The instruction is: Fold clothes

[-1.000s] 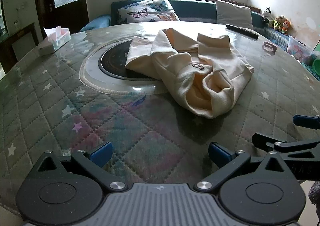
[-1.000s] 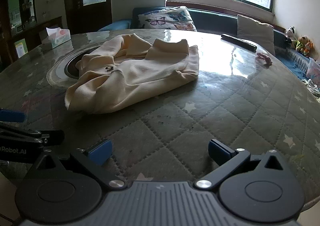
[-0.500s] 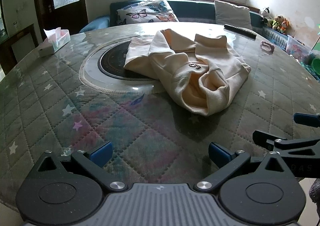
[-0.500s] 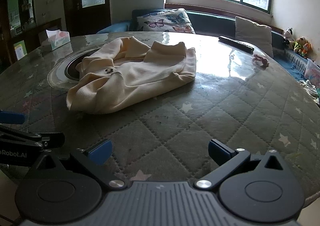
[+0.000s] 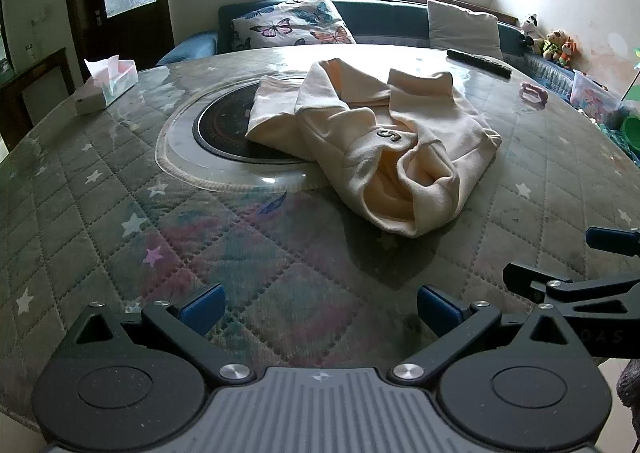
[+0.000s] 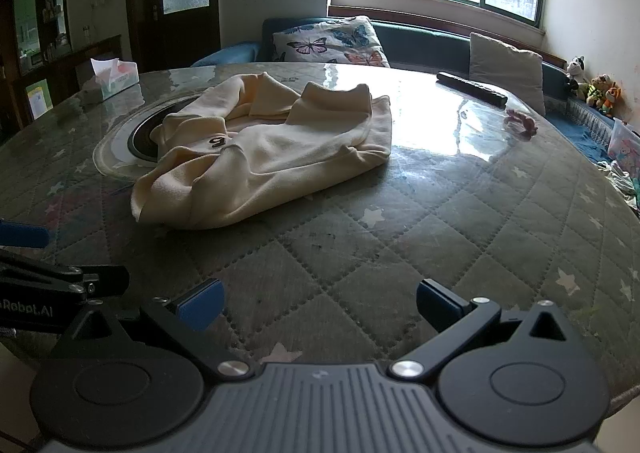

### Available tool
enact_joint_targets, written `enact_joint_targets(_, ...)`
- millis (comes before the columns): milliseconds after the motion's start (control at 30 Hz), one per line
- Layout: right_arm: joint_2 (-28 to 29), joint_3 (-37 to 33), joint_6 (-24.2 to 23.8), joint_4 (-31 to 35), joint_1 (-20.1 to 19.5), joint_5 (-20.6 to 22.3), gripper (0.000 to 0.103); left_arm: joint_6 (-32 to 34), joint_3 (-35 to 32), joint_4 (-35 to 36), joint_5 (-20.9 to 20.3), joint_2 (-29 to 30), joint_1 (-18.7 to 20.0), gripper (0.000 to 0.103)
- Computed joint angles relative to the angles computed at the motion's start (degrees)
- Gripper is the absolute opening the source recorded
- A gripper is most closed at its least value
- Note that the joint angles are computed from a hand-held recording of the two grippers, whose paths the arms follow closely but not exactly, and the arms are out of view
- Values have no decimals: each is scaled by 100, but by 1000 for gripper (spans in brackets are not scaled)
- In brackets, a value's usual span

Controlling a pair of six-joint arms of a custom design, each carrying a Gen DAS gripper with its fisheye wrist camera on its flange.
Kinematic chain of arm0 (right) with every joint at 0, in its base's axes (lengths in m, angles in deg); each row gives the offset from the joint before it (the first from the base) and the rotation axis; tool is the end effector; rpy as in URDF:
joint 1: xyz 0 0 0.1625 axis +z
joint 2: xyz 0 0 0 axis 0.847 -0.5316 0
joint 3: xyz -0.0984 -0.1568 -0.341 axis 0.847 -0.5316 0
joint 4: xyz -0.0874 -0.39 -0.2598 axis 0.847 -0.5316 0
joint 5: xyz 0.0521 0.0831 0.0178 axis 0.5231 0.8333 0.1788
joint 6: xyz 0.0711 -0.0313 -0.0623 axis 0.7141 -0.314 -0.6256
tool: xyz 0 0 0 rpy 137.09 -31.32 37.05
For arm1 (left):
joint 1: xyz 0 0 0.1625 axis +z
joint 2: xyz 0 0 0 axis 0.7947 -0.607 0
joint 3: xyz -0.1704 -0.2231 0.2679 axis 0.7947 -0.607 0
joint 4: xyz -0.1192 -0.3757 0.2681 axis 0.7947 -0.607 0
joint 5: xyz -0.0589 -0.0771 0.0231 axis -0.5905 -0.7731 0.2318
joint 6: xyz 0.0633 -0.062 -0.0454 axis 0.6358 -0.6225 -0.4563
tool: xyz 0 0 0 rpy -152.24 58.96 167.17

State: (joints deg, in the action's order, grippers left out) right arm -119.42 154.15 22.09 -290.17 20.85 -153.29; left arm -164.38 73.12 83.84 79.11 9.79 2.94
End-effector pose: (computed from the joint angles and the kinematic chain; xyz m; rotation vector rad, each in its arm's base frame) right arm -0.0049 -0.5010 0.1152 0.2362 -2.1091 1.0250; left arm -0.1663 -0.5888 -0.0703 0.8421 2.3175 -0.7195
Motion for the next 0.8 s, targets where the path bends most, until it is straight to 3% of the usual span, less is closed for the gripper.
enact_joint_targets(800, 26, -232, 96, 311, 35, -76, 103, -51, -462, 335, 32, 226, 58, 103)
